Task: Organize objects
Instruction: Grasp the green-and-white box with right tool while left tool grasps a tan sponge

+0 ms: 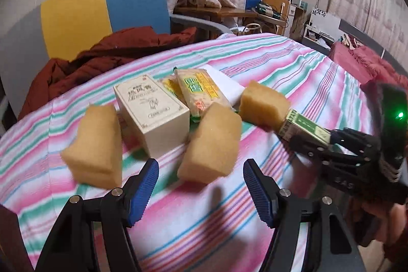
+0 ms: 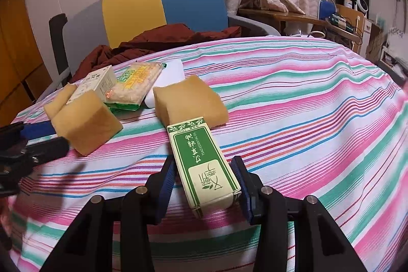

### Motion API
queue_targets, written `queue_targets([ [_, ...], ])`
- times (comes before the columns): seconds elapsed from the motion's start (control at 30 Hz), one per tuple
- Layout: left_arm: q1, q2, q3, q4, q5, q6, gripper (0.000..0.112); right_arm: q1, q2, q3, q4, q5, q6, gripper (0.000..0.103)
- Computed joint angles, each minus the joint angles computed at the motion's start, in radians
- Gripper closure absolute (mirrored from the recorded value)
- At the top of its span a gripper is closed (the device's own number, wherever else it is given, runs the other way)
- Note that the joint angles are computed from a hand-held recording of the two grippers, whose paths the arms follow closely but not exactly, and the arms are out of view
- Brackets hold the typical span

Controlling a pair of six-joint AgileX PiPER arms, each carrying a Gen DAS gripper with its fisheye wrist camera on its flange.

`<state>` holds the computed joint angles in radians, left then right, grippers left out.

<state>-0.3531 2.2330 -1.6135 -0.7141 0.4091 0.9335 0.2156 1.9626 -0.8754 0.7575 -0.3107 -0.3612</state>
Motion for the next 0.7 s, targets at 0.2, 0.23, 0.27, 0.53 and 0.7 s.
queue_targets([
  [0.2,-0.003,0.029,-0.005,-0.100,-0.013,0.119,0.042,0.003,0.002,0.000,0.016,-0.005,-0.016,0.058],
  [0.23,-0.007,0.035,-0.011,-0.087,-0.014,0.110,0.042,0.003,0.002,-0.001,0.016,-0.005,-0.017,0.058],
  [0.27,-0.007,0.040,-0.017,-0.084,-0.008,0.108,0.042,0.002,0.002,0.000,0.012,-0.005,-0.013,0.058],
  [0.53,-0.003,0.111,-0.118,0.028,0.072,-0.034,0.075,0.005,0.001,0.000,0.034,-0.007,-0.035,0.058],
  [0.7,0.047,0.128,-0.144,-0.102,0.164,0.048,0.075,0.007,0.001,-0.002,0.048,-0.008,-0.050,0.058],
])
